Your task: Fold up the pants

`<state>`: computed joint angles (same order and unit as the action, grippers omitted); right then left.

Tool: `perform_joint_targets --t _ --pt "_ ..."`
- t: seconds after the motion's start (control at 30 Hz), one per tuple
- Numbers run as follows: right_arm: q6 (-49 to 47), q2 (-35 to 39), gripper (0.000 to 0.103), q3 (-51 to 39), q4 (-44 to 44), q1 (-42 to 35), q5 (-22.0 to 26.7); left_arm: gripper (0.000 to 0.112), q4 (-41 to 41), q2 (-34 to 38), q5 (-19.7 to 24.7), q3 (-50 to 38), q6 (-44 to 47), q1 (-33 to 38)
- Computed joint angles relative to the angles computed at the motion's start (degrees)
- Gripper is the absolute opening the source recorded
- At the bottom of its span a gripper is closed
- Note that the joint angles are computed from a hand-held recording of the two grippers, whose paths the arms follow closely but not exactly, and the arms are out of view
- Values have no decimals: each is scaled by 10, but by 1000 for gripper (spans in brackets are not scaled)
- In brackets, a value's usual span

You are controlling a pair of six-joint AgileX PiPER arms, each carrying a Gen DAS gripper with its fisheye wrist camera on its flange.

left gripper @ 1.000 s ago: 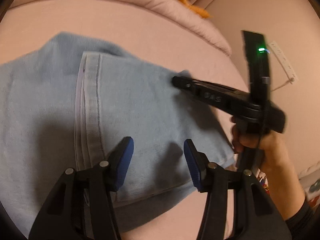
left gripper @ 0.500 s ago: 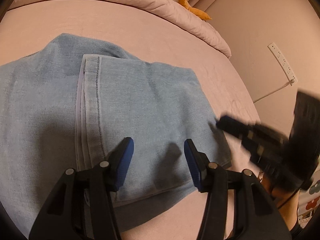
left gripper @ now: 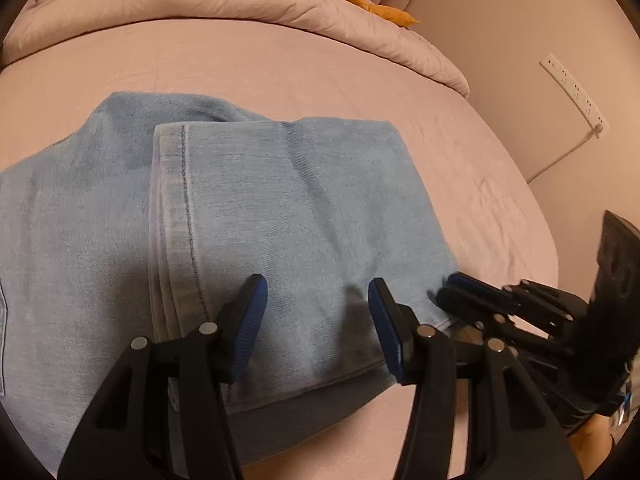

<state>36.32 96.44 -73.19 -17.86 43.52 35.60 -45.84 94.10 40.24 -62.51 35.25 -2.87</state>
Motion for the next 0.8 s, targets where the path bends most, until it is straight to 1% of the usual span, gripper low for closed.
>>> perform_joint_targets --t 0.07,0.1,0.13,0.17,0.23,0.27,0.3,0.37,0.4,0.43,0.53,0.57,0.63,0.67,0.7,0.8 --pt "-2 3 14 7 -5 4 -3 53 3 0 -5 1 0 -3" --pt "-3 4 14 16 -7 4 -15 53 8 1 -7 0 -4 -5" --pt "-18 8 14 16 9 -3 -22 53 11 1 -10 0 -4 -7" --pt "-42 12 14 4 43 -12 -14 53 14 1 -11 0 -4 -8" --pt "-88 19 14 -37 105 -30 28 53 17 1 -16 1 1 -11" --pt "-104 12 14 -44 126 -37 24 54 18 1 -18 1 3 -12" --pt "-108 6 14 -47 130 -39 11 54 18 2 -21 2 6 -13" --pt "-84 12 14 -69 94 -37 7 55 23 1 -30 5 5 -19" --pt "-60 27 15 -90 68 -36 14 55 30 0 -36 6 2 -24" --pt "-50 40 15 -106 62 -38 18 56 37 0 -43 7 -1 -28" --pt "-46 80 15 -140 69 -47 -2 56 61 0 -55 6 -11 -40" --pt "-42 96 15 -154 58 -45 6 56 65 1 -56 5 -14 -42" --pt "-62 146 15 -204 58 -40 56 57 71 4 -56 1 -18 -43" --pt "-73 163 15 -219 64 -40 71 57 70 5 -57 1 -16 -43" --pt "-73 159 15 -212 56 -39 63 57 66 6 -58 1 -11 -42" --pt "-108 162 16 -246 98 -52 103 58 70 6 -63 2 -11 -46"
